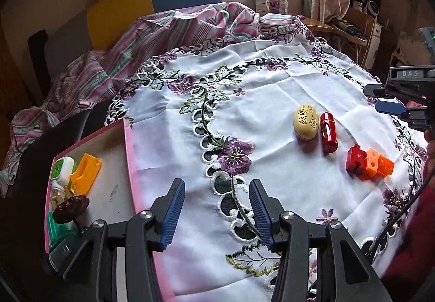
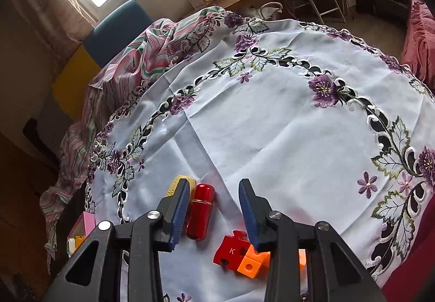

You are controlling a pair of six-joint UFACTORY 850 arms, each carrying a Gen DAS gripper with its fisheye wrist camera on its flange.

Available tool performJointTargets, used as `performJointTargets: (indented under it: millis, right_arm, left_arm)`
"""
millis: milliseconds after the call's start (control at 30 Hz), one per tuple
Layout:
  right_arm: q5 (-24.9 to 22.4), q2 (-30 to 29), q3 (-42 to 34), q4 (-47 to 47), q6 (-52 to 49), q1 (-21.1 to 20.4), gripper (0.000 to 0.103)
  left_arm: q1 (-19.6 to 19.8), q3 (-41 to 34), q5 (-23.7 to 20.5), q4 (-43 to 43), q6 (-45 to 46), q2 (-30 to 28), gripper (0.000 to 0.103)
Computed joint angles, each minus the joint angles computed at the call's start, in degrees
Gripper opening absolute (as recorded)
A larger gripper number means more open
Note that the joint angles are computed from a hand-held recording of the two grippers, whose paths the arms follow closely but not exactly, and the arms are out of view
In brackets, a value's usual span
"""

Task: Organize rigid objects
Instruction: 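Grasp the yellow egg-shaped soap with the left gripper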

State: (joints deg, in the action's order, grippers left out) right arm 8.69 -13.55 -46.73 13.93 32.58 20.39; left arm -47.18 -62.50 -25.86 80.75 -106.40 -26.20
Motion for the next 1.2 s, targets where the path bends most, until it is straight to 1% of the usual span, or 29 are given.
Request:
performJointTargets:
  millis: [100,167,300,367,433,467,533,600,700,733,800,867,933,1000,1100,1133,1167,1200]
  right_arm:
    - [0.27,0.16,0.21,-1.25,1.78,-0.18,0.037]
    - [0.44,0.28,0.39,-1.93,2.85,-0.29,0.037]
    - [0.59,0.41,0.7,-2.43,4.45,-0.65,0.037]
    - [0.68,0.4,0.88,-5.97,8.47,-0.96,0.037]
    - [0.87,0.39,1.02,-9.3,12.09,-1.23,0.037]
    - [0.95,0.37,1.05,-10.54,13.41,-1.31,0.037]
    - [1.03,0.34,1.06,-12.62,15.51,-1.4,0.037]
    - [0.92,0.17,0.89,-15.41,17.93,-1.42,0.037]
    - [0.67,-0.21,0.48,-19.46,21.49,-1.41,0.037]
    - [0.69,-0.33,0.39,-21.48,23.39,-1.46,0.037]
    - [0.68,-0.52,0.26,-24.11,25.92,-1.46,0.037]
    - [0.72,-0.61,0.19,-25.35,27.11,-1.42,0.037]
    - [0.66,-0.71,0.11,-26.32,28.09,-1.44,0.037]
    - [0.68,-0.81,0.08,-27.46,29.37,-1.53,0.038]
    - [0.57,-0.99,0.0,-29.18,31.14,-1.61,0.038]
    - [0.4,-1.09,-0.14,-29.44,31.34,-1.59,0.038]
    - [0.21,-1.17,-0.24,-29.55,31.31,-1.57,0.038]
    - [0.02,-1.28,-0.37,-29.97,31.56,-1.54,0.038]
  left_arm:
    - [0.55,-1.97,1.97,-1.48,2.34,-1.63,0.05]
    - [0.88,-3.29,3.16,-0.77,2.38,-2.61,0.05]
    - [1.92,-6.87,7.32,-3.9,6.75,-5.13,0.05]
    - [2.3,-9.41,9.07,-8.46,12.07,-6.84,0.05]
    - [2.58,-11.37,11.16,-9.28,13.86,-8.23,0.05]
    - [2.62,-12.71,11.46,-11.03,16.22,-9.19,0.05]
    - [2.7,-15.8,11.26,-16.39,22.38,-11.3,0.05]
    - [2.7,-18.36,11.58,-19.58,26.55,-13.1,0.05]
    - [2.59,-22.65,12.11,-27.52,36.4,-15.92,0.05]
    - [2.62,-24.34,12.16,-31.99,41.48,-16.98,0.05]
    - [2.68,-27.19,11.63,-36.96,47.02,-18.88,0.05]
    - [2.93,-30.72,10.49,-46.04,56.53,-21.24,0.05]
    - [3.15,-33.41,10.14,-52.77,63.95,-23.1,0.05]
    - [3.1,-35.32,9.64,-54.93,67.12,-24.49,0.05]
    - [3.34,-38.52,7.1,-61.04,73.42,-27.06,0.05]
    - [3.69,-38.68,7.28,-63.35,74.85,-27.54,0.049]
    - [3.95,-37.48,9.18,-63.27,74.41,-26.94,0.044]
    - [4.05,-36.77,9.35,-62.71,73.26,-26.41,0.044]
